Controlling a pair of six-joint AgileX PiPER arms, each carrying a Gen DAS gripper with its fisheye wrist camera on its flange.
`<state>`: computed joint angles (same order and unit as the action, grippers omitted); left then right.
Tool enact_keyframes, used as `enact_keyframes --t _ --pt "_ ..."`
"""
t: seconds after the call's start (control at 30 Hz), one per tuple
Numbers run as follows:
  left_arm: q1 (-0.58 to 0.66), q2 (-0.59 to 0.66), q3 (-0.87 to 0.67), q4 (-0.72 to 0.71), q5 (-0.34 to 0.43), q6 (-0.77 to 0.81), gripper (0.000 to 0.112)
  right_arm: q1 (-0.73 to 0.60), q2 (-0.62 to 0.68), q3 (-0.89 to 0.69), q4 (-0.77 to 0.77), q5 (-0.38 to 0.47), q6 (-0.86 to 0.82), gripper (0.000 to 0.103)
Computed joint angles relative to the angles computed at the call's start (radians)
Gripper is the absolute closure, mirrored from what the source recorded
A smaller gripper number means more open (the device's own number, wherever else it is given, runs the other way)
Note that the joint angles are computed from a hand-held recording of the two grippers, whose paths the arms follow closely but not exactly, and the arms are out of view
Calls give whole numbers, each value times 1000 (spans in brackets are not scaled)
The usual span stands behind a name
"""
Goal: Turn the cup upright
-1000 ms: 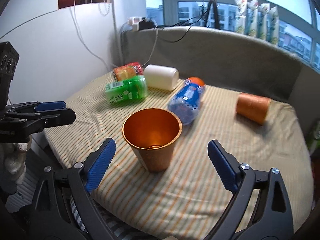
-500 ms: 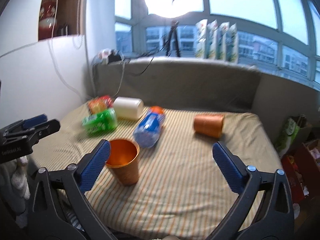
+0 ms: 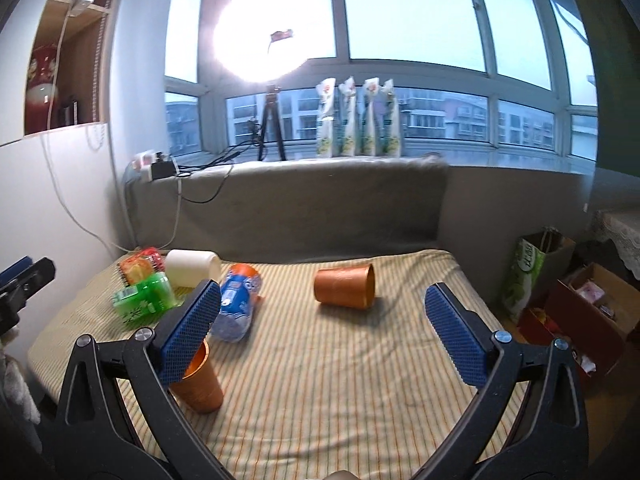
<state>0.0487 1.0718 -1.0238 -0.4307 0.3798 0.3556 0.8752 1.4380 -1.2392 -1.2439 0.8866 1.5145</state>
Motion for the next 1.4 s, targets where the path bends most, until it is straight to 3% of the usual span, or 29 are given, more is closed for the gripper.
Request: enact_keyframes --t 0.4,1.4 --pt "-17 -10 19 75 -15 -64 26 37 27 -23 -29 47 -12 0" --pt "-36 -17 18 133 -13 -105 25 43 25 -22 -22 34 -21 0"
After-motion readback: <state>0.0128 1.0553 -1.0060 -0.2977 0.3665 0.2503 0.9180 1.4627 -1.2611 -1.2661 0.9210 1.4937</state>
